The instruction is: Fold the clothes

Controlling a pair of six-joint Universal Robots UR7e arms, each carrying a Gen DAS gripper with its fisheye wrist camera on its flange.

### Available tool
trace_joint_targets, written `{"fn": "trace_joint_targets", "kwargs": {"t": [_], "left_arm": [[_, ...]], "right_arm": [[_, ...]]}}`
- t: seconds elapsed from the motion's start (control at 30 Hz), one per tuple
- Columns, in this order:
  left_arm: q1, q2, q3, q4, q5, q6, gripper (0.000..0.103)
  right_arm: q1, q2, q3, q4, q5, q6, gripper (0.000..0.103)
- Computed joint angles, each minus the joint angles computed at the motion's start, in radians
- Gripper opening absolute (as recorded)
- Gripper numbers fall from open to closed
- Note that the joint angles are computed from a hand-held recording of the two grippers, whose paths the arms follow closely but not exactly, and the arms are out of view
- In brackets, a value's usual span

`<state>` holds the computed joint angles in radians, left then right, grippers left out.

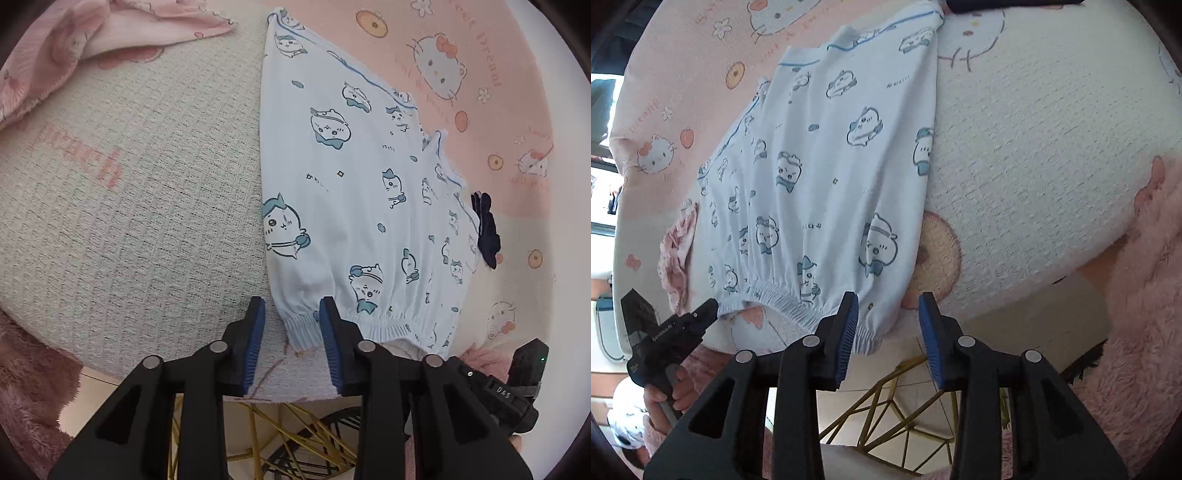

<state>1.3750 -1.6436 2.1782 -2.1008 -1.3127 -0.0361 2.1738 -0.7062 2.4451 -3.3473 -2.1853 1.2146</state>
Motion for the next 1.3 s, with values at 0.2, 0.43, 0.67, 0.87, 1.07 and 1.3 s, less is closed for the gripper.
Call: {"fn": "trace_joint_targets", "kwargs": {"t": [0.2,0.43,0.67,0.87,1.07,1.3], "left_arm": [[-0.054,-0.013,0.047,-0.04,0.067,0.009,0.003],[-0.089,-0.068,0.06,-0.038,0.119,0.027,0.002],[-0.072,-0.033,0.034,0.017,0.149,-0.045,0.001],[-0.138,-0.038,0.035,-0.032,-0.004,0.074,0.006],[-0.335,0.195,0.048,-0.173,0.023,0.137,0.017],[-0.436,0.555,-0.124,-0.413,0.135,0.193,0.025]], "right_arm": [[-0.021,0.054,-0.064,0.063,0.032,-0.077,0.031],[0.087,-0.021,-0.077,0.271,-0.138,0.059,0.002],[0.058,-0.017,-0.045,0.182,-0.06,0.027,0.006],[0.09,-0.104,-0.037,0.211,-0.181,-0.005,0.017],[-0.031,-0.306,-0.008,0.337,-0.281,-0.136,0.021],[-0.265,-0.396,0.01,0.261,-0.26,-0.391,0.021]]}}
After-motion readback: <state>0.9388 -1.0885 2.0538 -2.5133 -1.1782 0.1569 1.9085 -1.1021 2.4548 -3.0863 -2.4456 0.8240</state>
